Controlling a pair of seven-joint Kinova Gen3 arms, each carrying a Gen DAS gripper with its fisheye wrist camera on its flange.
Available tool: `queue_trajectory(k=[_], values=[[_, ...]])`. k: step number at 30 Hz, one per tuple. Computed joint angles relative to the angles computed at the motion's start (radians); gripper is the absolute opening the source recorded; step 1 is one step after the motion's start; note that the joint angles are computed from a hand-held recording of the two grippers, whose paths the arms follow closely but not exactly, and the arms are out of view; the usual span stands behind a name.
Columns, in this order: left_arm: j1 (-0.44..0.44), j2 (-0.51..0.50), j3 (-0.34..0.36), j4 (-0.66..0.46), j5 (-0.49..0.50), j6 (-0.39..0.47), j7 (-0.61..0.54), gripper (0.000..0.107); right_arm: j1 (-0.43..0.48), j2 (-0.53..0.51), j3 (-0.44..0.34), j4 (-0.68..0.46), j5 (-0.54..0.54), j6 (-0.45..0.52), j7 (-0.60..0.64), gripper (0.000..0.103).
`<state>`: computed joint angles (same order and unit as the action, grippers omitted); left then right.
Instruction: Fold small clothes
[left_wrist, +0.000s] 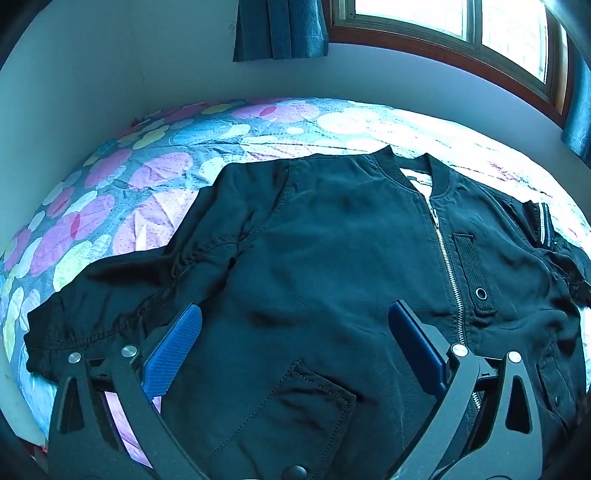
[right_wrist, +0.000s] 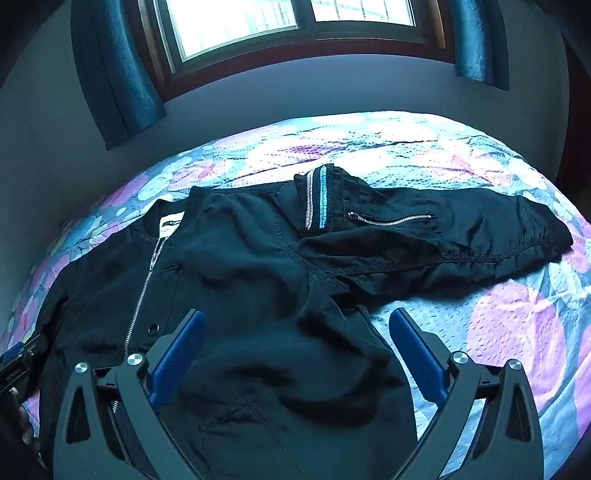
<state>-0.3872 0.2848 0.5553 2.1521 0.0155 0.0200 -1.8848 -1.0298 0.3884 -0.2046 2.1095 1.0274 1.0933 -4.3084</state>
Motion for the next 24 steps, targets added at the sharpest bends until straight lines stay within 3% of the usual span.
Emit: queue_trajectory(k=[16,24], values=[[-0.075,0.006,0.063,0.020,-0.033,-0.016,0.011,0.101,-0.001,0.015,0.006,-0.009,0.003,-0.015,0.013,0.099],[-0.075,0.003,0.060,0.020,-0.041,-0.014,0.021,0.101,-0.003,0.016,0.008,-0.007,0.004,-0.021,0.011,0.099]])
